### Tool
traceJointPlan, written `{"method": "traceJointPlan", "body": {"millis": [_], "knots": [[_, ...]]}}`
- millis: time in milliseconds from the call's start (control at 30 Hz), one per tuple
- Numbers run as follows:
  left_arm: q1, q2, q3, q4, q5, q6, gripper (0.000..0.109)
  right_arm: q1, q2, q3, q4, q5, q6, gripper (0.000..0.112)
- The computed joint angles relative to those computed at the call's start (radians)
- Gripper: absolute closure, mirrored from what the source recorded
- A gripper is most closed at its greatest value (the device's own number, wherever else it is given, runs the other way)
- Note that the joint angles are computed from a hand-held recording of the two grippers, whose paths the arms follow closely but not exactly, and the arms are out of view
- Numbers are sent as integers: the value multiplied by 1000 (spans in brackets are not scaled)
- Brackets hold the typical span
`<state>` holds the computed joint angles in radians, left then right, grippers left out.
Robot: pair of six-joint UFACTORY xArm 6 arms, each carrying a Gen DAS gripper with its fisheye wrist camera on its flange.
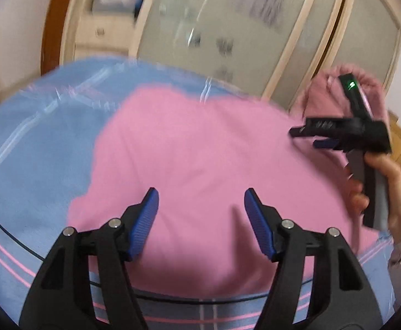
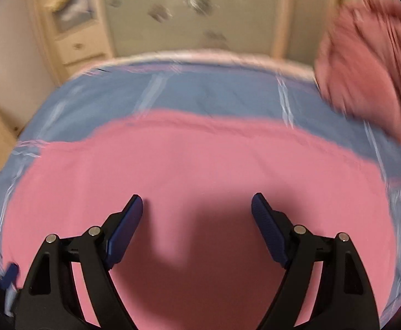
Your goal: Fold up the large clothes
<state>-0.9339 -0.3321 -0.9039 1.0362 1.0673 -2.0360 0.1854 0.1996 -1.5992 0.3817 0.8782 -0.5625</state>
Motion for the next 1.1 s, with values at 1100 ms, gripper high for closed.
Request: {"method": "traceJointPlan", "body": {"millis": [1100], "knots": [[87, 521, -624, -320, 17, 513, 33, -306, 105, -73, 176, 106, -106, 19]]}}
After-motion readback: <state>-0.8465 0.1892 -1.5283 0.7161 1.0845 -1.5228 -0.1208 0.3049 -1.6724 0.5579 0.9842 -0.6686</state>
